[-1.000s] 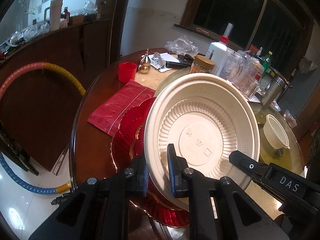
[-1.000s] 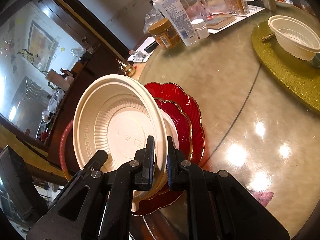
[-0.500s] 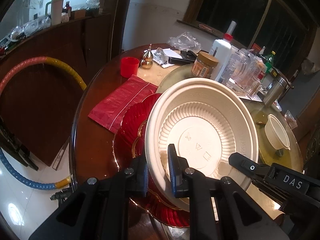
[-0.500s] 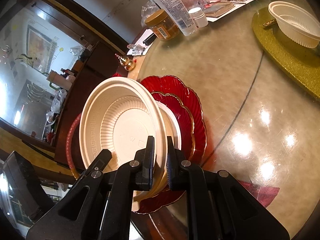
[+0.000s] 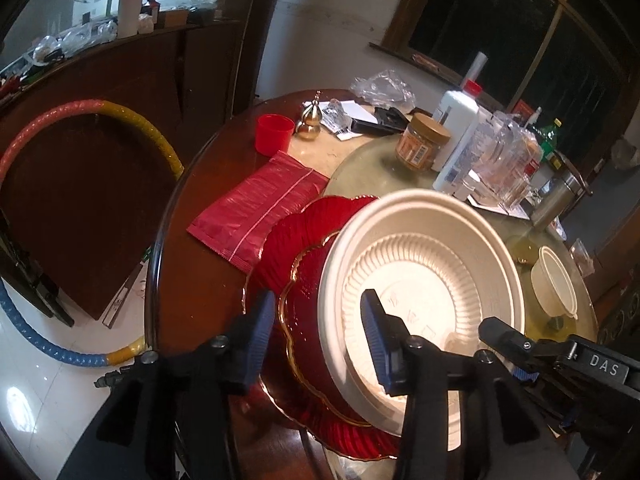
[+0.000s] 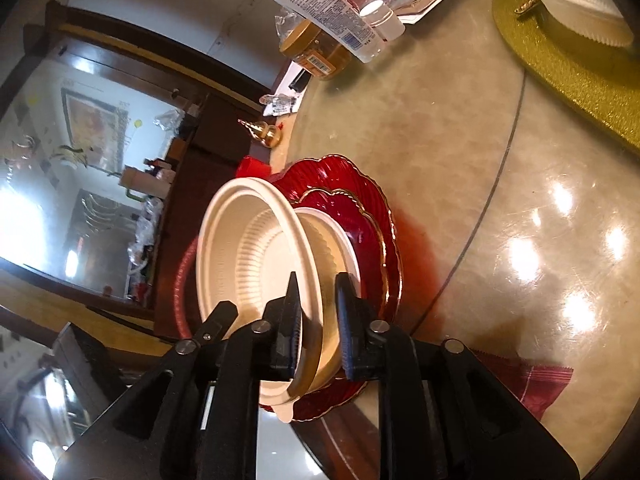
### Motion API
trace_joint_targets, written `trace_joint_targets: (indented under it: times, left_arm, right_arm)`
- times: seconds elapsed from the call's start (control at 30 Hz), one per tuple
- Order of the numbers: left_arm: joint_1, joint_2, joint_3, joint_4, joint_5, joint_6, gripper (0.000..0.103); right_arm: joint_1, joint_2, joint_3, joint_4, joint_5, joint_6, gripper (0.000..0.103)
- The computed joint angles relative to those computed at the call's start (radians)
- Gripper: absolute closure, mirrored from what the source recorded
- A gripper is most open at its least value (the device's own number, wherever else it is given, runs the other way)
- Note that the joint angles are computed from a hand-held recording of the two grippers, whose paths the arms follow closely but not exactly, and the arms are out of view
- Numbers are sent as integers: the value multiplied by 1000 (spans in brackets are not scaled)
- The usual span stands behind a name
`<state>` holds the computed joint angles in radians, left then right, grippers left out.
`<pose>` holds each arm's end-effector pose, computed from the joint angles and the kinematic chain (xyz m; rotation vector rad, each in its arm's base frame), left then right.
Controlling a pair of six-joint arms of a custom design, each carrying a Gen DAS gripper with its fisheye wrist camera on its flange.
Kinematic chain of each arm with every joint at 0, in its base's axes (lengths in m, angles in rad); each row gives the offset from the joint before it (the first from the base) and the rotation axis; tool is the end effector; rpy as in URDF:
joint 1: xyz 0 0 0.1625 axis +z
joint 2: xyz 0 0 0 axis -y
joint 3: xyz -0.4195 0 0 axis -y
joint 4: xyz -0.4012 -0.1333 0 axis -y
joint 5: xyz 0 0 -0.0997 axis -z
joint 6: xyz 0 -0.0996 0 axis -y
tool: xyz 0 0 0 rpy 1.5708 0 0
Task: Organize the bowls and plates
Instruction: 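Open both grippers to release the beige bowl on the stack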
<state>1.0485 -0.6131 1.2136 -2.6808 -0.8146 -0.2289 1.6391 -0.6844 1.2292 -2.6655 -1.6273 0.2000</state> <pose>-0.2226 -0.7909 0.1626 0.1076 2.4640 -0.9518 0.1823 -0.7945 0.1871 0.2216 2.9964 -0.8513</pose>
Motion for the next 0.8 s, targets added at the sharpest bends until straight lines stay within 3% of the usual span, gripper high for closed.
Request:
trace_joint_targets:
  times: [0.1,0.17,0.23,0.33,0.57,0.8]
  left_arm:
    - [-2,-1,2,-4,6,-1,58]
    - [-3,-1,1,-9,10,-3,57]
    - [-4,-2,3,-21,16,-3,50]
    - [-6,-2,4,-43,24,3,46]
    - [-13,-1,11,-81,31,16,44]
    - [-37,6,27,-173,28,81,25]
  right_arm:
    - [1,-3,5,-10,33,-19,59]
    - [4,-9,14,-25,27,-23,58]
    - [4,-19,30,-55,22,-17,58]
    - [1,-34,48,-84,25,-8,46]
    - [-16,-85,102,-140,41,3,46]
    - [-54,-169,205,-251,48,32,46]
